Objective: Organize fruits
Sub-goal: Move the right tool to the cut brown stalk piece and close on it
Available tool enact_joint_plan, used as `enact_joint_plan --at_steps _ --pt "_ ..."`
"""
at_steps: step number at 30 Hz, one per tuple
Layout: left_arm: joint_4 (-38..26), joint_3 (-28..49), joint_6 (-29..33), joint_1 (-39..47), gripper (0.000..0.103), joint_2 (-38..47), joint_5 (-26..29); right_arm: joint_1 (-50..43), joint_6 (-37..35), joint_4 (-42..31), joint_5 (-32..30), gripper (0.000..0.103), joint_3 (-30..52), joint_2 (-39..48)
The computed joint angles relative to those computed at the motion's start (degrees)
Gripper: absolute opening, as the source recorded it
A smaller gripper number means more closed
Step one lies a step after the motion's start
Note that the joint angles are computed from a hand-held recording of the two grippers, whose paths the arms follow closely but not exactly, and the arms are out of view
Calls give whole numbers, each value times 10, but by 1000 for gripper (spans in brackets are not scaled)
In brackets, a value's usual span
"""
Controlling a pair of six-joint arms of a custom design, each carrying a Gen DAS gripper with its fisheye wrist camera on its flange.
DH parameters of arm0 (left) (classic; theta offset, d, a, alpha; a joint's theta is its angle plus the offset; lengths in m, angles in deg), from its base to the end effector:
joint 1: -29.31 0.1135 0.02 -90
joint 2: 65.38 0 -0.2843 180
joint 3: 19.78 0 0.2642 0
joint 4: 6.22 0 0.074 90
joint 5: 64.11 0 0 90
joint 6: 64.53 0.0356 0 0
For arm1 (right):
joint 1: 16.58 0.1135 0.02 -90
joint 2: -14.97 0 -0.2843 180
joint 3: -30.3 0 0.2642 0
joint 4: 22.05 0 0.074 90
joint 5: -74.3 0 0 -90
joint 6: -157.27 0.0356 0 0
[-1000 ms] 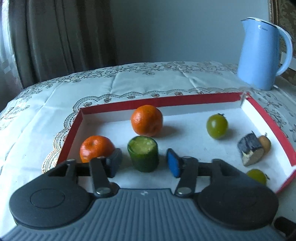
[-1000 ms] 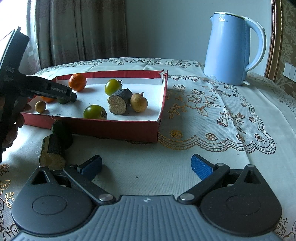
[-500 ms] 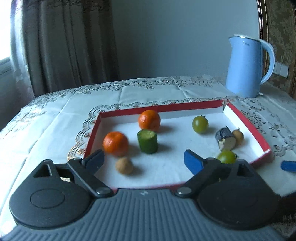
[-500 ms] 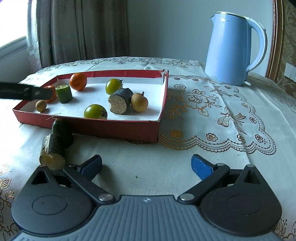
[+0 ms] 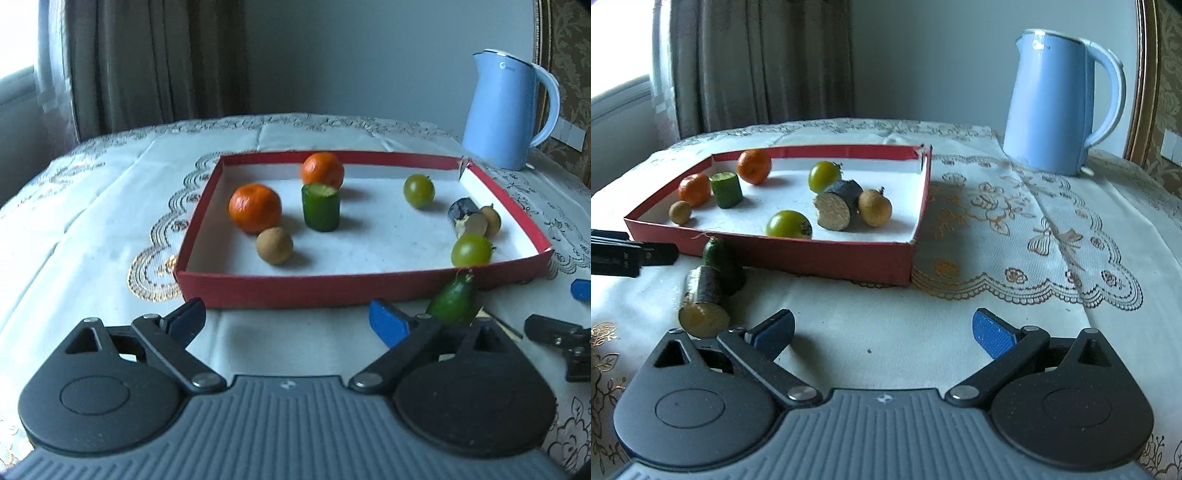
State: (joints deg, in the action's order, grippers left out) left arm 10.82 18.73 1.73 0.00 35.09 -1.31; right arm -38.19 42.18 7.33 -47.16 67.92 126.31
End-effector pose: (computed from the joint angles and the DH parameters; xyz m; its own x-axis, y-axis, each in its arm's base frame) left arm 0.2440 -0.1183 0.0853 -0.6253 -0.0596 -0.7781 -0.1077 0.9941 0.0104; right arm 0.2599 -0.0830 0.0518 -0.5745 -0.1615 -0.8024 -0.3053 0.9519 0.0271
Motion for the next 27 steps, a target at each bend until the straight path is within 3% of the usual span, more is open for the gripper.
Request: enact_joint_plan --at_steps 3,13,17,23,27 --pt "4 0 -10 15 95 11 22 -6 0 45 -9 103 -23 -3" --pt "5 2 -13 12 103 21 10 -47 -50 42 -129 103 -85 -55" --pt "1 3 -11 8 103 22 3 -25 -66 24 -140 101 -100 -83" --pt "3 3 -10 8 103 23 2 22 -59 11 -122 86 -96 -89" --pt "4 3 -10 8 103 23 3 45 -51 -4 -114 83 -81 -81"
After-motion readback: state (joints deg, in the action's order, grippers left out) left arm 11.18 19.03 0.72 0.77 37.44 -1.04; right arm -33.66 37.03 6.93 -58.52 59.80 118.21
